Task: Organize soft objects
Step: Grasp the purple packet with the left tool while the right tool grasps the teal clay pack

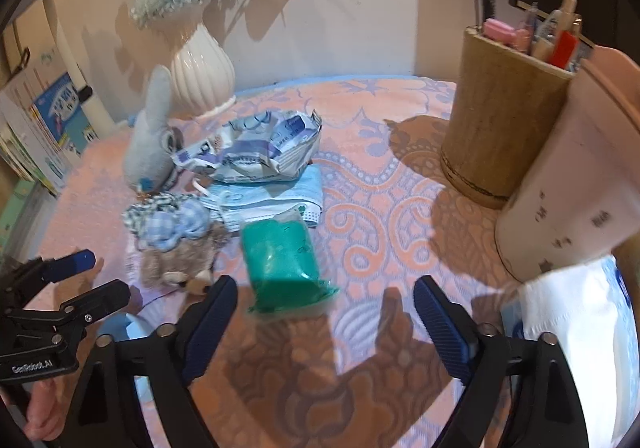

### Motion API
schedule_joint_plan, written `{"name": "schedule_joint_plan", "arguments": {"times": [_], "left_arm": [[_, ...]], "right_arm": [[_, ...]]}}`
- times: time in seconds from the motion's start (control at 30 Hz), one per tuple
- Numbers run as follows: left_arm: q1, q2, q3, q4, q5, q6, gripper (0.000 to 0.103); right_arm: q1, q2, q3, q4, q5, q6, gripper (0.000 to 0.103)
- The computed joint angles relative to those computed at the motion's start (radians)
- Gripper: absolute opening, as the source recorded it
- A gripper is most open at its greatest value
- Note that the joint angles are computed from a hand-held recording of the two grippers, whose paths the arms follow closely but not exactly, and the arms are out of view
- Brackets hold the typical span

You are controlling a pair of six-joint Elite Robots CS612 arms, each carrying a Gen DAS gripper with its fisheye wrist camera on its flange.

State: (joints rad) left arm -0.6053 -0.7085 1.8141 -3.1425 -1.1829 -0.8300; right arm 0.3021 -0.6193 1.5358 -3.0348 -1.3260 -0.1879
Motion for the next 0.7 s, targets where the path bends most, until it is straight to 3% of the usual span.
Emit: {"name": "schedule_joint_plan", "arguments": {"times": [0.1,0.27,0.33,0.37,0.4,0.53,0.7], "left_arm": [[0.003,0.017,-0.036,0.042,-0.004,-0.006,0.081],[0.007,0.03,-0.048,0.026,-0.001,-0.03,0.081],[0.007,0.029,-0.04,0.014,-0.005,-0.028,0.079],[0.005,0.027,-0.035,0.013,-0.004,-0.029,0.074],[0.003,0.024,-0.029,0.015,0.002,-0.032,0.072],[0.001,0.006,0.008,0.019,0.018,-0.065,0.071],[-0.001,-0.028,0.073,0.05,0.085,-0.169,0.071]], "right_arm": [[0.002,0.014,-0.017,0.015,0.007,-0.005,0.082],[0.012,0.025,-0.026,0.007,-0.022,-0.025,0.082],[0.016,0.025,-0.021,-0.011,-0.03,-0.034,0.075],[0.016,0.024,-0.018,-0.018,-0.03,-0.039,0.062],[0.016,0.023,-0.016,-0.021,-0.027,-0.044,0.055],[0.011,0.022,-0.008,-0.041,-0.009,-0.036,0.051],[0.006,0.019,0.002,-0.065,0.019,-0.031,0.051]]}}
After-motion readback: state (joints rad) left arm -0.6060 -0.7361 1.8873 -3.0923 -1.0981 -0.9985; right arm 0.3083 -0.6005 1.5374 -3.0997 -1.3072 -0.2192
